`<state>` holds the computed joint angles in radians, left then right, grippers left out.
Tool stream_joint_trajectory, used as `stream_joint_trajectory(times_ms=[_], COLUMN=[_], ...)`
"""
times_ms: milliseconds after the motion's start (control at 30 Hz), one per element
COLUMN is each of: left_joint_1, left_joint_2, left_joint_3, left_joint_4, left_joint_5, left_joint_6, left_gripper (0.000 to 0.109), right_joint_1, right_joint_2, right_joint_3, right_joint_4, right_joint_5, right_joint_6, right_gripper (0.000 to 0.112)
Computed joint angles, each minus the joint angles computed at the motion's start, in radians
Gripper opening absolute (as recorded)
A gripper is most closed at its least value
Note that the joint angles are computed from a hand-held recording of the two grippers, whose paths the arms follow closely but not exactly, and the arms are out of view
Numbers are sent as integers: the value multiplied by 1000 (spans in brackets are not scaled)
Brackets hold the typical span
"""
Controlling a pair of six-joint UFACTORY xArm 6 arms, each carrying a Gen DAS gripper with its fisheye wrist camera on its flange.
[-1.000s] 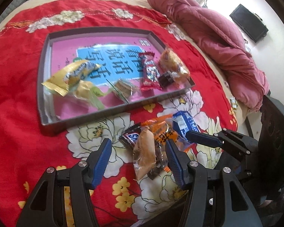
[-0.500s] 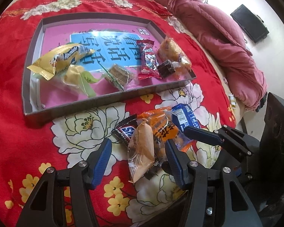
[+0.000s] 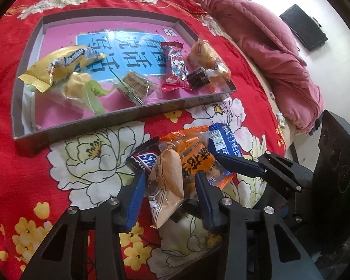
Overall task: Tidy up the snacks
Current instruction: 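Grasp the orange peanut bag with the right tool while the left tool grasps a tan wrapped pastry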
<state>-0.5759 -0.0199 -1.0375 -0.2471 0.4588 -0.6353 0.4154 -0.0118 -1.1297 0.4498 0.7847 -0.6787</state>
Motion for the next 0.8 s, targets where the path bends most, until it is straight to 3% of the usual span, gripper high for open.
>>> stream_joint_trajectory(times_ms=[133,300,433,800], left_joint_1=[2,12,19,21], left_joint_2=[9,0,-11,-31], left_joint_3=[-5,11,23,36], left_joint_4=[-4,9,-4,41], left_joint_5=[1,-19,-28,-34], left_joint_6=[1,-13,-5,-42], left_gripper=[43,31,30,29], right_joint_1=[11,20,20,-17], right_joint_2=[3,20,30,47], right_joint_3=[6,0,-2,-36], right_joint_4=[-14,-16,5,106], right_joint_5=[-20,-32,-47,32], right_joint_6=[0,10,6,-44], right_gripper=[66,66,66,61])
